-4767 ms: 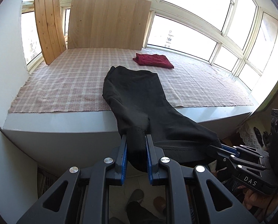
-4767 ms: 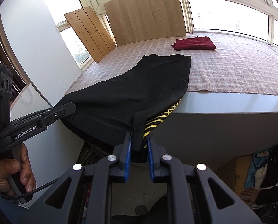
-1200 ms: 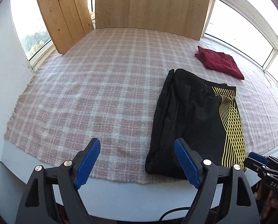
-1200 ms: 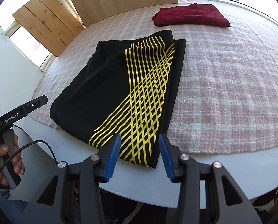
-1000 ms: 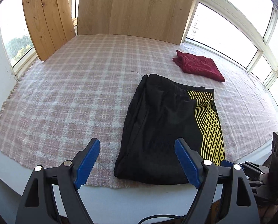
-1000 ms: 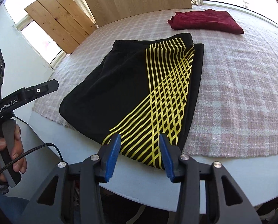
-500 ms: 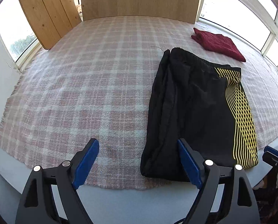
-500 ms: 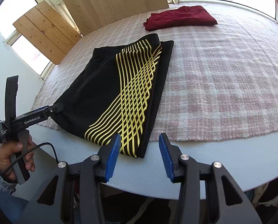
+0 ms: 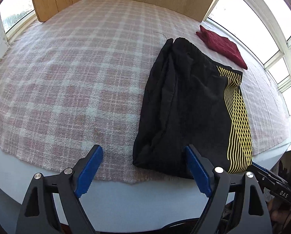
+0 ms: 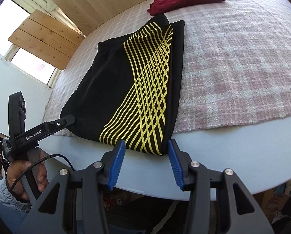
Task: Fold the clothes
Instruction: 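Grasp the folded edge of the trousers with both grippers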
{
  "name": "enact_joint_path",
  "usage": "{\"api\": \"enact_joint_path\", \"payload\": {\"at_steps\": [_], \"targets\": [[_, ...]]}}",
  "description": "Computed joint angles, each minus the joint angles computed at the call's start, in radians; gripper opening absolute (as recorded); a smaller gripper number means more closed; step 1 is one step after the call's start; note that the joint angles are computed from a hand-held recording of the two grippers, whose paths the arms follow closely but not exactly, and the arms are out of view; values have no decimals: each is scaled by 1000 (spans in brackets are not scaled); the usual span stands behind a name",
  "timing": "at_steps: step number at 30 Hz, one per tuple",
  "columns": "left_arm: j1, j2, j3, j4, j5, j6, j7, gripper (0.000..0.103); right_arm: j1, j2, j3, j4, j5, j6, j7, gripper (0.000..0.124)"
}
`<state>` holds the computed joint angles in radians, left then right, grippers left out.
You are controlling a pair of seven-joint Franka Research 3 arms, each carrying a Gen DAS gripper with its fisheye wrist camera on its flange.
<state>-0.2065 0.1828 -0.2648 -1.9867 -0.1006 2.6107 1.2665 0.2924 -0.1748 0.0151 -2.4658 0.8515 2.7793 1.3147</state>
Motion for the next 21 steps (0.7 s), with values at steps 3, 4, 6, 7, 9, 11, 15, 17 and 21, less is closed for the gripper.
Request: {"api": "enact_joint_path", "payload": {"at_steps": [3,4,6,7,9,11,15,17,21], "targets": [[-16,9,9,0,69,37,-17,72,9,8,-5,3,49,16,-31,26],[-21,13,11,-1,93,49,-22,65,5,10,-3,2,41,14,-19,17],[-14,17,0,-1,93,61,15,47,-3,13,0,1,23,11,5,9],[-10,21,-7,3,84,62,37,39,-4,14,3,2,13,11,13,8],[-6,20,-14,2,66,65,53,34,-5,17,9,5,-7,13,28,7],[-1,16,-19,-2,41,72,69,25,-5,19,15,9,-34,19,41,7],[-1,20,-17,15,33,56,90,20,-7,18,23,10,-89,28,86,7],[-5,8,-12,17,41,35,83,21,-10,12,26,7,-123,31,111,7],[-19,-5,-2,34,83,-13,72,21,-12,-2,32,8,-188,42,150,7]]}}
